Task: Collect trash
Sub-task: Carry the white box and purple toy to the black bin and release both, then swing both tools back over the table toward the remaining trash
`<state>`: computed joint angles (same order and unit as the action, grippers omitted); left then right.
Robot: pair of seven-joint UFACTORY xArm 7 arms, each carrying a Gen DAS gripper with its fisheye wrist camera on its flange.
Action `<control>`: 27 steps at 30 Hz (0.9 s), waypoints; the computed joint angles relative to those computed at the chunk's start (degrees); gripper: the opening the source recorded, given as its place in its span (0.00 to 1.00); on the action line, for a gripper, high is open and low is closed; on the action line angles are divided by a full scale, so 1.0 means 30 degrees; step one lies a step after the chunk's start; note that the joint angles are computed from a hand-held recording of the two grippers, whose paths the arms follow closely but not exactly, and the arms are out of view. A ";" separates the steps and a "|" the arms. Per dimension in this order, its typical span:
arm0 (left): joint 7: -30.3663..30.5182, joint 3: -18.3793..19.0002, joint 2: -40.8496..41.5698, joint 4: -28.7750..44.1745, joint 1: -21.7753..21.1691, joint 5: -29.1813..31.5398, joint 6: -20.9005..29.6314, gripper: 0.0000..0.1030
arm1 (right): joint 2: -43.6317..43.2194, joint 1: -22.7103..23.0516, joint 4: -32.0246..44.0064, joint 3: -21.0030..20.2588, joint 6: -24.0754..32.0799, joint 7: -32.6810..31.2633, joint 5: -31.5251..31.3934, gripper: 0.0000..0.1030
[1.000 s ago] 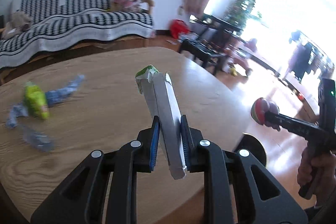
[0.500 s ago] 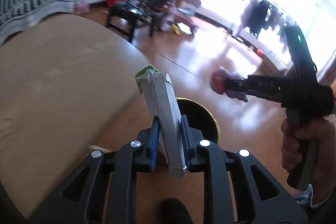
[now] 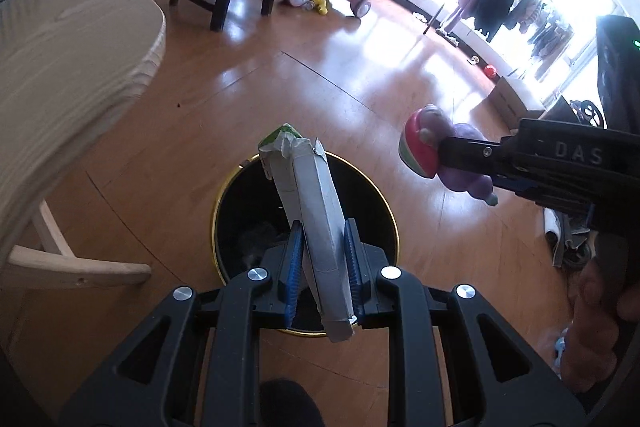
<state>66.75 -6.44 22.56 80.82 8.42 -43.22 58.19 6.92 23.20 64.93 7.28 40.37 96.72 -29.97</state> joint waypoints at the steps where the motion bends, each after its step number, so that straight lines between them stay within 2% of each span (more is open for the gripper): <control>1: -0.0120 0.0000 0.0113 0.0129 -0.0038 0.0039 0.0004 0.20 | 0.0060 0.0015 0.0088 -0.0017 0.0055 0.0063 -0.0085 0.37; 5: -0.0559 -0.0118 0.0443 0.0526 -0.0145 0.0015 -0.0005 0.22 | 0.0257 0.0102 0.0342 -0.0046 0.0121 0.0293 -0.0251 0.40; 7: -0.0946 -0.0179 0.0732 0.0845 -0.0222 0.0109 0.0045 0.41 | 0.0534 0.0122 0.0608 -0.0064 0.0172 0.0091 -0.0117 0.44; 8: -0.1020 -0.0239 0.0699 0.0755 -0.0246 0.0031 -0.0126 0.59 | 0.0470 0.0219 0.0538 -0.0070 0.0299 0.0197 -0.0171 0.51; 9: -0.0945 -0.0315 0.0602 0.0596 -0.0218 -0.0174 -0.0365 0.64 | 0.0508 0.0346 0.0711 -0.0094 0.0683 0.0439 -0.0395 0.55; 11: -0.0637 -0.0384 0.0386 0.0354 -0.0180 -0.0318 -0.0563 0.66 | 0.0517 0.0538 0.1001 -0.0149 0.1167 0.0935 -0.0930 0.66; 15: -0.0329 -0.0219 0.0101 0.0296 0.0032 -0.0280 -0.0368 0.69 | 0.0718 0.0721 0.1634 -0.0118 0.1459 0.1250 -0.1553 0.71; 16: -0.0274 -0.0172 0.0082 0.0428 0.0134 -0.0323 -0.0201 0.70 | 0.1029 0.0854 0.2237 -0.0059 0.1770 0.1045 -0.1708 0.72; 18: -0.0082 0.0085 -0.0274 0.0450 0.0550 -0.0553 -0.0095 0.83 | 0.1604 0.1202 0.3358 -0.0060 0.2412 0.0708 -0.2049 0.73; 19: -0.0107 0.0219 -0.0424 0.0435 0.0652 -0.0576 -0.0168 0.85 | 0.2090 0.1516 0.4303 -0.0060 0.2840 0.0490 -0.2430 0.75; 24: 0.0742 0.1184 -0.0856 0.1891 0.2339 -0.0815 0.1082 0.89 | 0.5164 0.3543 0.9765 -0.0546 0.3948 -0.1051 -0.3787 0.79; 27: 0.1476 0.1777 -0.0318 0.3806 0.3688 -0.0917 0.1325 0.89 | 0.8255 0.4884 1.4826 -0.0861 0.3917 -0.2884 -0.3969 0.80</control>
